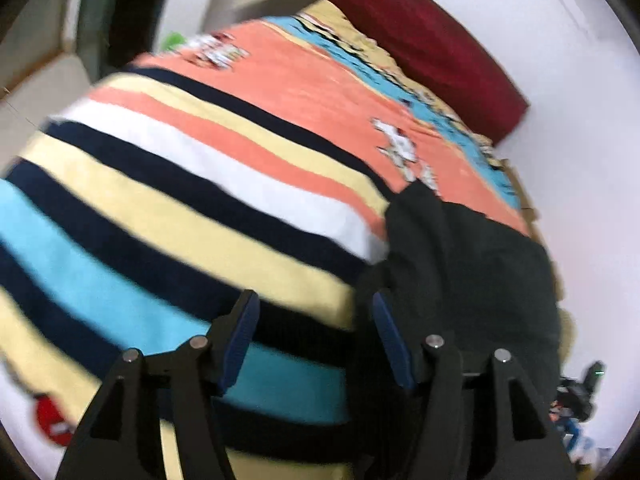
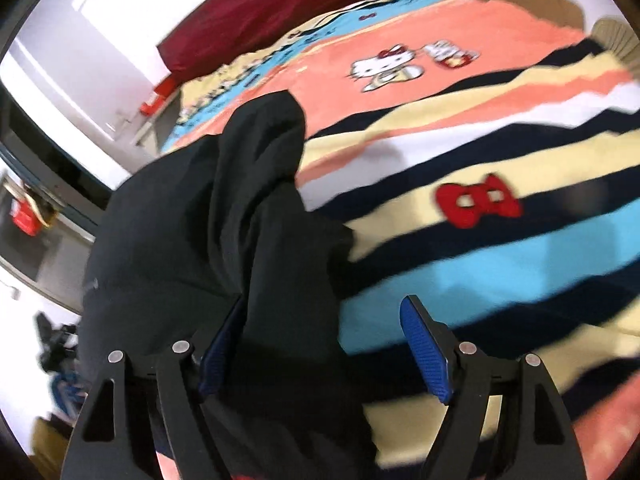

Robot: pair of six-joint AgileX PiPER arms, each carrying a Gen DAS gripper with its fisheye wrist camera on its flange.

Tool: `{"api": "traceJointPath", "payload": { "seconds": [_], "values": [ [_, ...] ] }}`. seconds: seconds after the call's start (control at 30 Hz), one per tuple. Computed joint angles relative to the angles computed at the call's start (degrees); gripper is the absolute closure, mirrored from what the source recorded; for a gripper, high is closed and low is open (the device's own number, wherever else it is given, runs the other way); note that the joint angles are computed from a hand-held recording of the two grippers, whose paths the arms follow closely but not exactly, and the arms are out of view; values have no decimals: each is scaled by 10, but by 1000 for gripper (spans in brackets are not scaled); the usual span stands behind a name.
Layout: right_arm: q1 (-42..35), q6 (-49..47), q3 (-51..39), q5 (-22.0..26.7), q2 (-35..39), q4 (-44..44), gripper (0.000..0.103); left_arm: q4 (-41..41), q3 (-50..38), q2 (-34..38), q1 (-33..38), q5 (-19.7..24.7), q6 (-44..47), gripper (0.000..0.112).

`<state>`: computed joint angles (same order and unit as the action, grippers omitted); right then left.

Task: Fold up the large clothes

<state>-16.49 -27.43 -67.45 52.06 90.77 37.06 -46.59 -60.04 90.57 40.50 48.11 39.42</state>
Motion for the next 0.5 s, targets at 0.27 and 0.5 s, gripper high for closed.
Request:
{"api": "traceJointPath", "payload": {
  "seconds": [0.27,0.5],
  "values": [
    [-13,37,70,65,-199,-59,27,84,77,-233,25,76,-53,55],
    [-5,67,123,156,-378,-84,25,189,117,-472,-19,154,-179,55]
  ]
}}
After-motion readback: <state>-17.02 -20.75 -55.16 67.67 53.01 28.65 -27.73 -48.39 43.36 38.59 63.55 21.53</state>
